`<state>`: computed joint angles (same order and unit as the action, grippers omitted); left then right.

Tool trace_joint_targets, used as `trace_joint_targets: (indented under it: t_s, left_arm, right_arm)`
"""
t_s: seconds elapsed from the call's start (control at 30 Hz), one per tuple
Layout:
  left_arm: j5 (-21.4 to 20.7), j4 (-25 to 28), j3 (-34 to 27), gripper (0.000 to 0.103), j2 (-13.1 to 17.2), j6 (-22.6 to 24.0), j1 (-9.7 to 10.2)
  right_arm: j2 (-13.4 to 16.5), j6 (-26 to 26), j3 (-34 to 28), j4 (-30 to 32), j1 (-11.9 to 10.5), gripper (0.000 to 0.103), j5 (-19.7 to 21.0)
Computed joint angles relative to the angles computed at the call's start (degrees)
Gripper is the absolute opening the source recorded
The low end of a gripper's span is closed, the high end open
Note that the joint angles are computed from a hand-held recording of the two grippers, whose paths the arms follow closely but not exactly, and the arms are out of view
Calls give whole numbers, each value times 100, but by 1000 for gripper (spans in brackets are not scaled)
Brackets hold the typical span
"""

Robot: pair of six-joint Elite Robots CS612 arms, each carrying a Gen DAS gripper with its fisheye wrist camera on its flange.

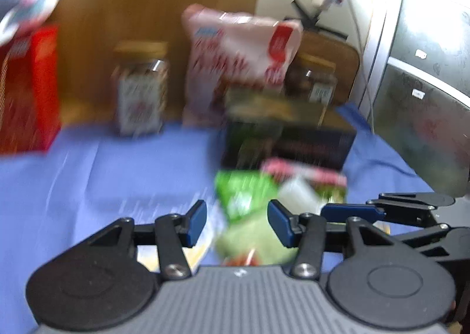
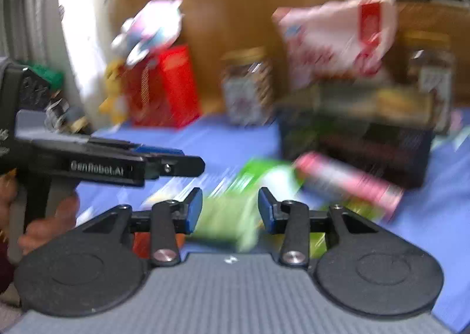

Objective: Organize snacks

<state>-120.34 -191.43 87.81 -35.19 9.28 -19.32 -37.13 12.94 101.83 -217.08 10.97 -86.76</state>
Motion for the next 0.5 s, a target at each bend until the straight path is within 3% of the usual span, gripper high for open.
trace_joint_targets:
  t_s: [0.1, 0.27, 0.43, 0.5]
  left_arm:
    - [-236, 280, 108, 47, -28, -124, 237]
    - [-867, 453, 105, 47, 71, -606, 538]
    - [-852, 546, 168, 47, 79, -447, 496]
    - [-913, 524, 161, 58, 98, -457, 486]
  right_arm:
    - [-60, -60, 86, 438, 79, 47, 274]
    - [-25, -315, 15, 844, 271, 55, 102]
    - [75, -965, -247, 1056, 451, 56, -283]
    - [139, -1251, -368, 1098, 516, 57, -449]
